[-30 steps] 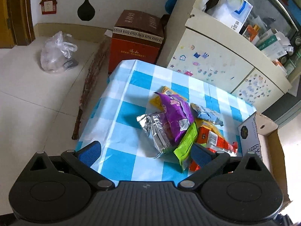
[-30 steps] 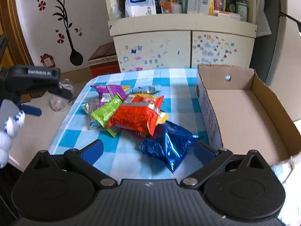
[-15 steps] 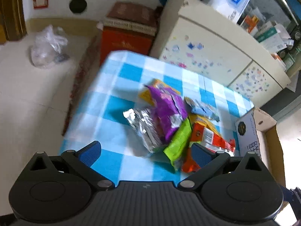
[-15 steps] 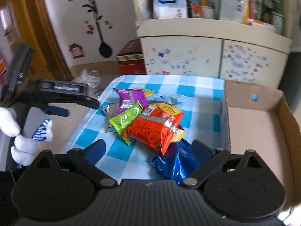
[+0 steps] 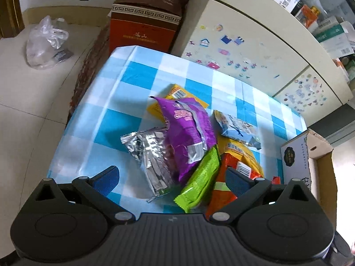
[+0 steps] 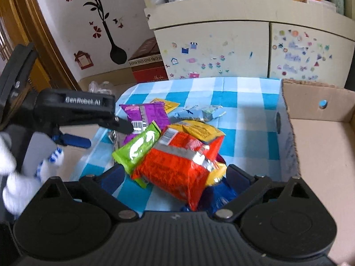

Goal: Organize snacks
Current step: 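Lower the left tool to the red-orange bag while the right tool approaches the blue foil bag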

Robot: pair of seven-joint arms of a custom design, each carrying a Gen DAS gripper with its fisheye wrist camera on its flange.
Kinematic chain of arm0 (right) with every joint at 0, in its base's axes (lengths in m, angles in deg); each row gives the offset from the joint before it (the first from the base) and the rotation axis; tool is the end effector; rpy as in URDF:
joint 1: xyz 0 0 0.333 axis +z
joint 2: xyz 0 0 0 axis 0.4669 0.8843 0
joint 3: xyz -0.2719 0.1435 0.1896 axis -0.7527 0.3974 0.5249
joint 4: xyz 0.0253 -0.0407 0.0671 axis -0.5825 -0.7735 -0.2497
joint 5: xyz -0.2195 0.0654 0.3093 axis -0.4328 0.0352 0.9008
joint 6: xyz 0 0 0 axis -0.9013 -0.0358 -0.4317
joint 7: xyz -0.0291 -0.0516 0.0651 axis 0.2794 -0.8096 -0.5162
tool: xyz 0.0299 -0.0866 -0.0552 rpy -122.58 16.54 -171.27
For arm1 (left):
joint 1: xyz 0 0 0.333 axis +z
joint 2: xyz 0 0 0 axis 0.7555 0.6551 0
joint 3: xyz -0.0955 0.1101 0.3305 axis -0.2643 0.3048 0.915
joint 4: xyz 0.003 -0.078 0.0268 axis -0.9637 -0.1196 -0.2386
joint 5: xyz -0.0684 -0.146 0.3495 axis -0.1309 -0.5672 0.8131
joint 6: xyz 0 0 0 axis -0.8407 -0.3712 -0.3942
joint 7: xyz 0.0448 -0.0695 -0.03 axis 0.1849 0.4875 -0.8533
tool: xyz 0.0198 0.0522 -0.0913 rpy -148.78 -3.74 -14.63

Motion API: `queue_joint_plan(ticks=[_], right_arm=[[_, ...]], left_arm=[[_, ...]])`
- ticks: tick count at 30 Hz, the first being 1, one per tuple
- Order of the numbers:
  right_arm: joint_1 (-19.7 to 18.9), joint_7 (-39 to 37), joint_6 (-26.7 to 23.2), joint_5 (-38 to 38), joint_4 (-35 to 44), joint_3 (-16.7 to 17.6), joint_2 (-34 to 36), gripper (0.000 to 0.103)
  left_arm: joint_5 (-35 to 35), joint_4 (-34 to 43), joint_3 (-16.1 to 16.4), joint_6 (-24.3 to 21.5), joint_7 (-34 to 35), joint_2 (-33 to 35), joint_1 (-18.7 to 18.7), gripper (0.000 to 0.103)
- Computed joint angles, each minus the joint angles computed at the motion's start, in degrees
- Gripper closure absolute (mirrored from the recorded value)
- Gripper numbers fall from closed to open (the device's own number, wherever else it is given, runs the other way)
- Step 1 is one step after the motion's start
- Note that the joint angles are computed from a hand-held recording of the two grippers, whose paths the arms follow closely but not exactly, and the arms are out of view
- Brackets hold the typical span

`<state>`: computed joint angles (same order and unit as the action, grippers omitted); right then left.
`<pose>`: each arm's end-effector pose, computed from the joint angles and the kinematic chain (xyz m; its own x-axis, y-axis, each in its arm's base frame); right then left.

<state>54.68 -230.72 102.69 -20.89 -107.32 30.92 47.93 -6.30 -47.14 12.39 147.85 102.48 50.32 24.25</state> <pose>0.3235 0.3233 0.4238 -0.1999 -0.9472 -0.2506 -0.6787 0.3183 -0.6619 0.4983 -0.5069 0.4320 -0.3486 -0.8892 0.2963 -0.8893 0.2140 -0.4041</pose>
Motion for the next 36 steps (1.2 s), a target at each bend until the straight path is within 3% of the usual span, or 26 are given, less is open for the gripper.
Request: queue_joint_plan(ticks=[3, 6, 8, 10, 13, 18, 21, 24, 25, 27, 29, 31, 36], right_arm=[[-0.31, 0.48, -0.18, -0.12, 0.93, -0.39, 1.77, 0.006], [-0.99, 4.86, 2.90, -3.47, 1.28, -1.19, 3.06, 0.008], [-0.59, 3.10, 2.63, -1.76, 1.75, -1.37, 3.97, 0.017], [-0.17, 2.12, 1.56, -1.45, 1.95, -1.26, 4.28, 0.041], [-0.70, 7.55, 3.73, -5.21, 0.92, -1.77, 3.26, 0.062], [-1.36, 8.89, 5.43, -5.08, -0.49, -2.19, 1.58, 0.073], [-1.87, 5.80, 10.27, -3.49, -1.11, -3.11, 1.21, 0.076], [-1.37, -3.10, 14.52, 3.32, -1.99, -3.70, 1.20, 0.076], [-0.47, -9.03, 16.41, 8.65, -2.76, -4.51, 1.26, 0.074], [0.02, -13.79, 17.10, 13.69, -3.78, -4.16, 0.65, 0.072], [-0.59, -16.26, 16.86, 14.99, -4.70, -3.08, -0.94, 0.054], [-2.04, -16.70, 14.42, 13.83, -5.04, -0.98, -3.03, 0.027], [-2.01, -21.43, 9.69, 17.07, -6.03, -0.58, -4.40, 0.024]], left_arm=[[-2.68, -0.69, -1.63, 1.80, 0.75, 0.06, 1.65, 0.000], [-2.57, -1.04, -1.10, 2.67, -0.63, -0.13, 1.27, 0.000], [-2.81, -0.86, -1.63, 2.65, -0.26, 0.20, 1.48, 0.000], [-2.37, -0.66, -1.48, 2.38, -0.44, 0.43, 1.00, 0.000], [-2.48, -0.67, -2.02, 2.43, 0.18, 0.71, 1.09, 0.001], [-1.67, -1.75, -1.35, 3.66, -0.43, 0.15, 0.70, 0.004], [-1.24, -2.02, -0.70, 3.68, -1.94, -0.17, 0.50, 0.004], [-1.53, -1.99, -1.00, 3.72, -2.54, -0.11, 1.06, 0.004], [-2.25, -1.91, -1.89, 3.73, -1.67, 0.07, 1.81, 0.004], [-4.11, -1.50, -4.02, 2.87, 0.96, 0.62, 3.36, 0.004], [-4.96, -1.77, -4.49, 2.64, 2.05, 0.46, 3.49, 0.004], [-5.87, -2.29, -5.28, 2.75, 3.74, 0.14, 3.88, 0.004], [-6.77, -2.72, -5.59, 1.67, 5.95, 0.06, 3.08, 0.004]])
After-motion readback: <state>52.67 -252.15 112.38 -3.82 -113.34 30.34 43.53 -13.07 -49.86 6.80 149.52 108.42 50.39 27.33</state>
